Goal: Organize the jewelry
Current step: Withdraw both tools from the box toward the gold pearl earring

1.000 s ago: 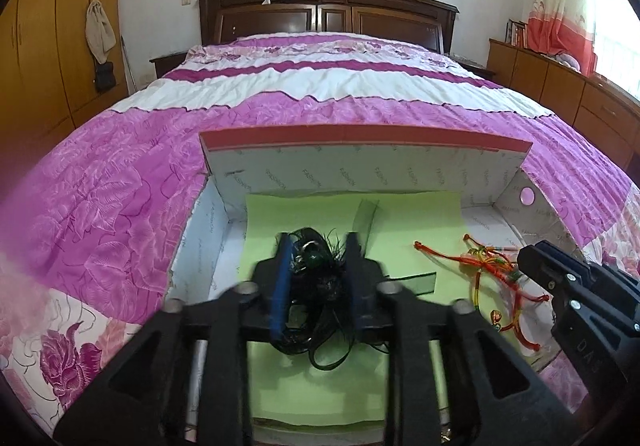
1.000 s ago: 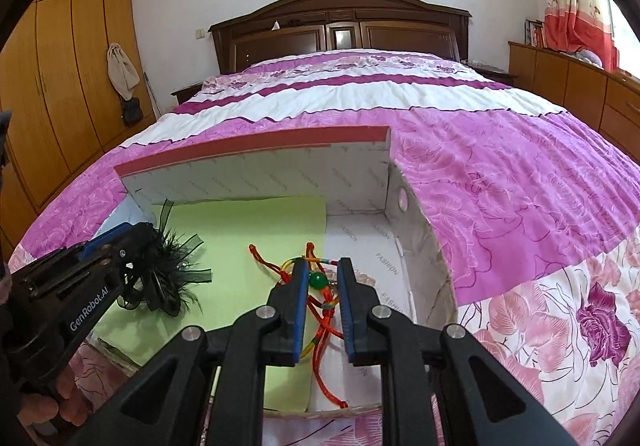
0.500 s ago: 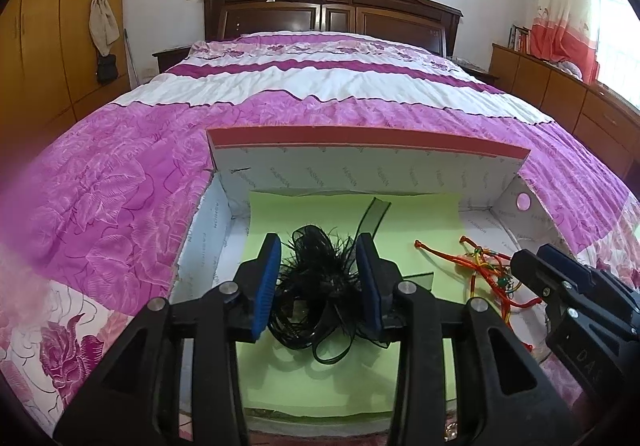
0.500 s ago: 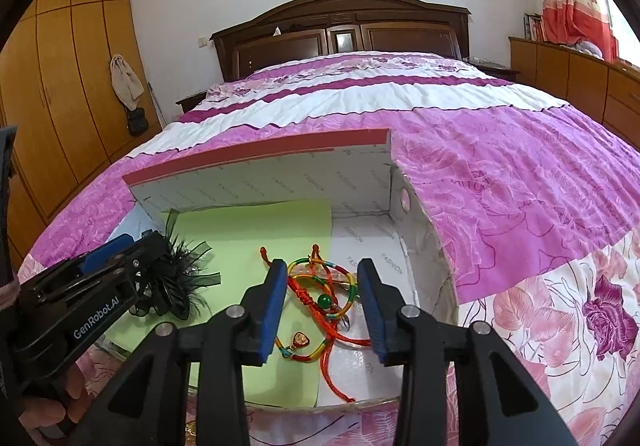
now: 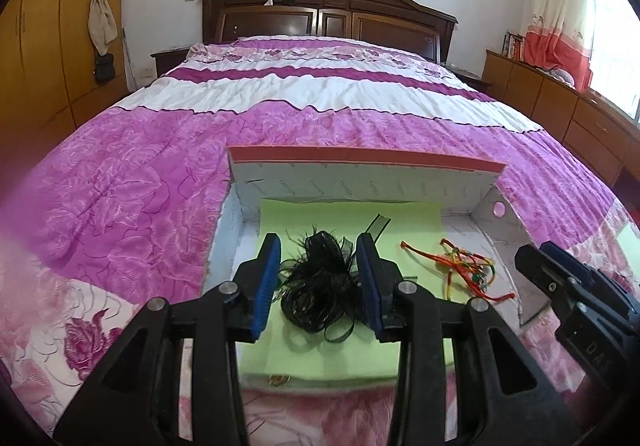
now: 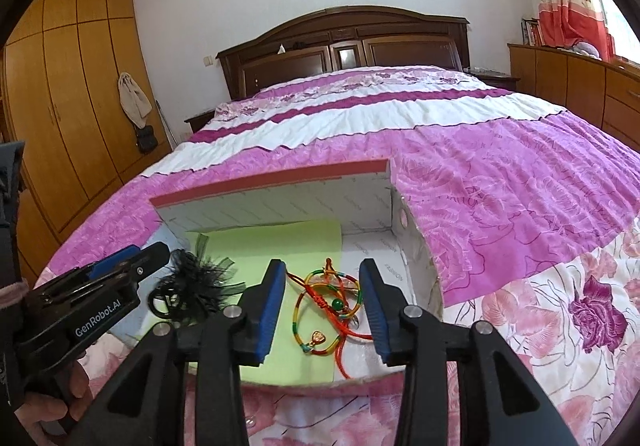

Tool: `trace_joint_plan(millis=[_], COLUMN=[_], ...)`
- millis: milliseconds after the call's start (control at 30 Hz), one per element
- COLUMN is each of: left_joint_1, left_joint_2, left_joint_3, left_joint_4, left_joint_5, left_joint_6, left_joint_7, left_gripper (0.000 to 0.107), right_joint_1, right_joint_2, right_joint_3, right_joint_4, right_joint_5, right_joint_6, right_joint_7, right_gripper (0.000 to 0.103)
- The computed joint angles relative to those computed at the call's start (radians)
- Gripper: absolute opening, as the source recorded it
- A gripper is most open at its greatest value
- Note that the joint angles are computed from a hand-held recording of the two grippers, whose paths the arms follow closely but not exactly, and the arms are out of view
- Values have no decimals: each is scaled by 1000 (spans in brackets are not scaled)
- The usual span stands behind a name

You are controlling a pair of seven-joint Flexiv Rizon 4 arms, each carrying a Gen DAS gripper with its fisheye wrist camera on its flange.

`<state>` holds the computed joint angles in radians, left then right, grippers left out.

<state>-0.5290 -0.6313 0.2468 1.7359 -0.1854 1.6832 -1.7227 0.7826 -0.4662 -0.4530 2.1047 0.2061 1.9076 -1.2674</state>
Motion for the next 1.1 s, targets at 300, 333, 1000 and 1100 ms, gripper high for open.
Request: trace_joint_plan(millis=[300, 333, 1000, 1100], left_joint_1=[94, 105, 298, 319], left_joint_2=[103, 113, 233, 236], left_joint_3=[-104, -115, -285, -306], left_joint_4=[104, 117, 333, 355], left_joint_5=[41, 46, 34, 27], left_joint_6=[-52, -58, -98, -97], left_joint_7=[34, 38, 123, 138], left_gripper=[31, 31, 31, 31], right_joint_1=[15, 19, -109, -145], right_joint_2=[94, 103, 160, 144], right_joint_3=[22, 23, 204, 245], right_joint_4=[70, 78, 179, 167], right_joint_5=[4, 3, -145, -174], right_joint_6=[-15, -17, -85, -96], right_joint_7=[7, 8, 125, 141], right_gripper=[45, 45, 45, 45])
